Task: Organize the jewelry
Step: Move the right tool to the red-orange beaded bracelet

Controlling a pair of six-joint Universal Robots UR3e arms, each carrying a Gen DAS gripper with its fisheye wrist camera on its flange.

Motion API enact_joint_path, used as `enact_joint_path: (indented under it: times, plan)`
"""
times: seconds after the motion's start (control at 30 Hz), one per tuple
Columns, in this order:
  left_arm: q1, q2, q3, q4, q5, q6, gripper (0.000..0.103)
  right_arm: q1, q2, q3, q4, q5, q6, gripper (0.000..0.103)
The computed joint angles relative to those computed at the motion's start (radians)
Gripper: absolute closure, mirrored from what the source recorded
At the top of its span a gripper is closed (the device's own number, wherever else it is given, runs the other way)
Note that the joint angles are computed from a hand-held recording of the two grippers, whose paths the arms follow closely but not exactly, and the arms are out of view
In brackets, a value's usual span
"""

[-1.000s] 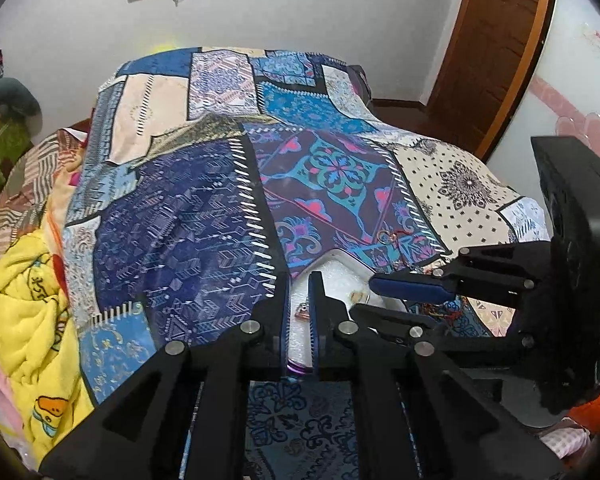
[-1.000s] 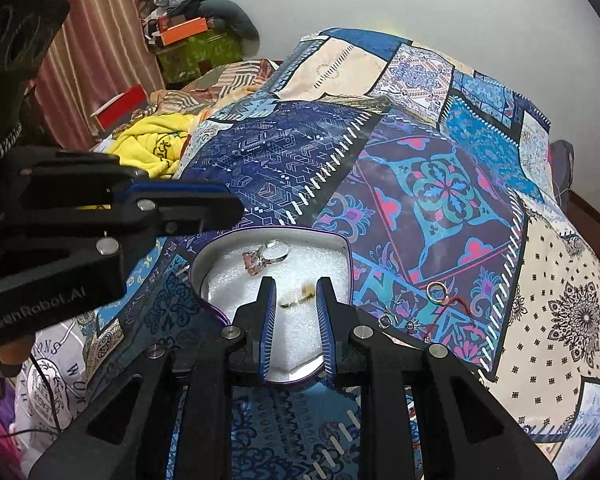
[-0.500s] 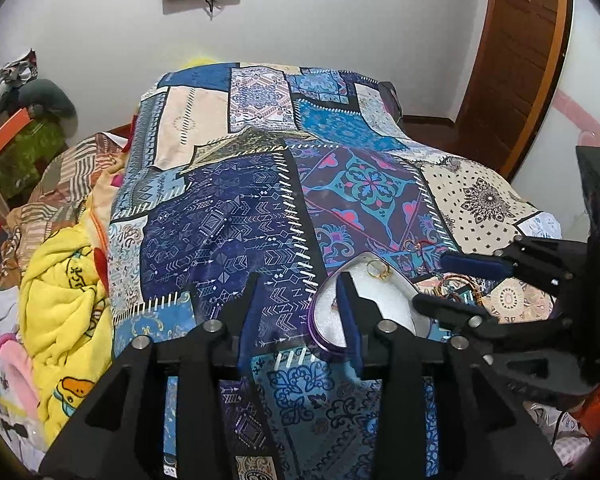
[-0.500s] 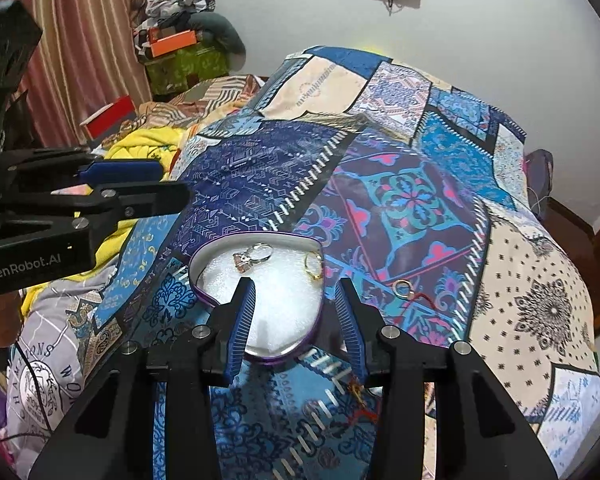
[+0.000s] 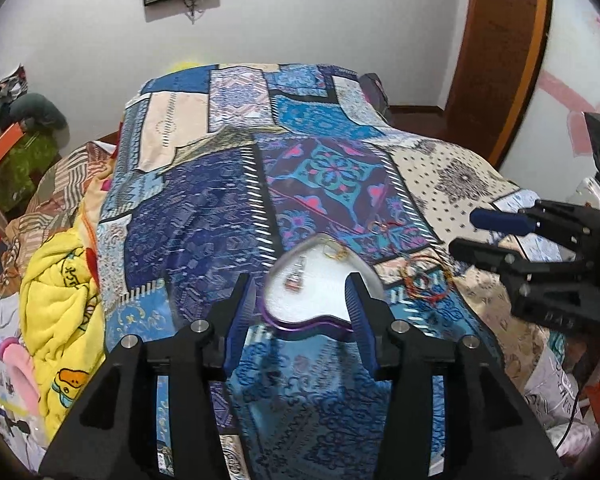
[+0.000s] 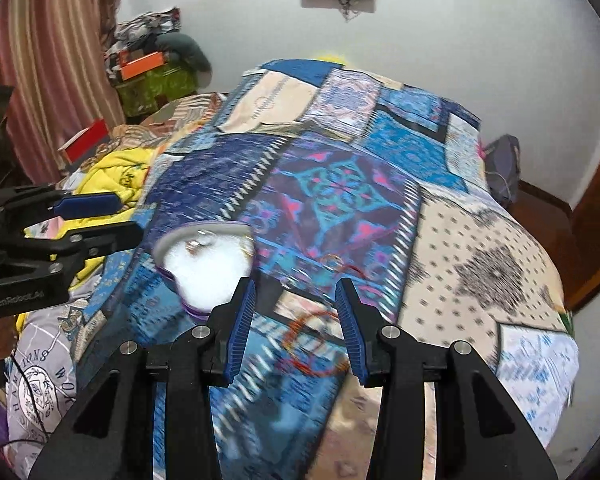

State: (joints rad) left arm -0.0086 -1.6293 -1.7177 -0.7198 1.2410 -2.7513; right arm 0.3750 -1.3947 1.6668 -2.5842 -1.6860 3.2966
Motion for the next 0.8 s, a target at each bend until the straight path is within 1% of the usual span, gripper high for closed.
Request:
enact_joint_path:
  times: [0.2,0.33,0.5,0.57,0.63,0.67,0.7,0.8]
  plan:
    - [-0.076,-0.016,0.01,-0.001,0.013,0.003,0.057,-0.075,-0.139,0.154,0.0,0.003,0.003,0.065]
    - [-0.131,-0.059,0.053,-0.02,0.014,-0.005,0.057,-0.115,-0.203,0.222,0.006,0.019,-0.005,0.065]
    - [-0.176,-0.126,0.118,-0.06,-0.015,-0.014,0.057,-0.151,-0.249,0.29,-0.002,0.047,-0.017,0.065]
    - [-0.19,-0.164,0.157,-0.097,-0.031,-0.017,0.057,-0.163,-0.256,0.309,-0.005,0.062,-0.024,0.065]
    - [-0.2,-0.196,0.184,-0.125,-0.044,-0.018,0.063,-0.179,-0.265,0.333,-0.014,0.08,-0.033,0.065]
    - [-0.205,-0.208,0.196,-0.139,-0.044,-0.017,0.07,-0.187,-0.269,0.343,-0.015,0.09,-0.035,0.065]
    - [-0.212,-0.225,0.211,-0.153,-0.045,-0.016,0.072,-0.195,-0.27,0.35,-0.018,0.099,-0.038,0.065]
    - [-0.221,-0.269,0.247,-0.193,-0.056,-0.015,0.074,-0.232,-0.272,0.369,-0.022,0.146,-0.045,0.065]
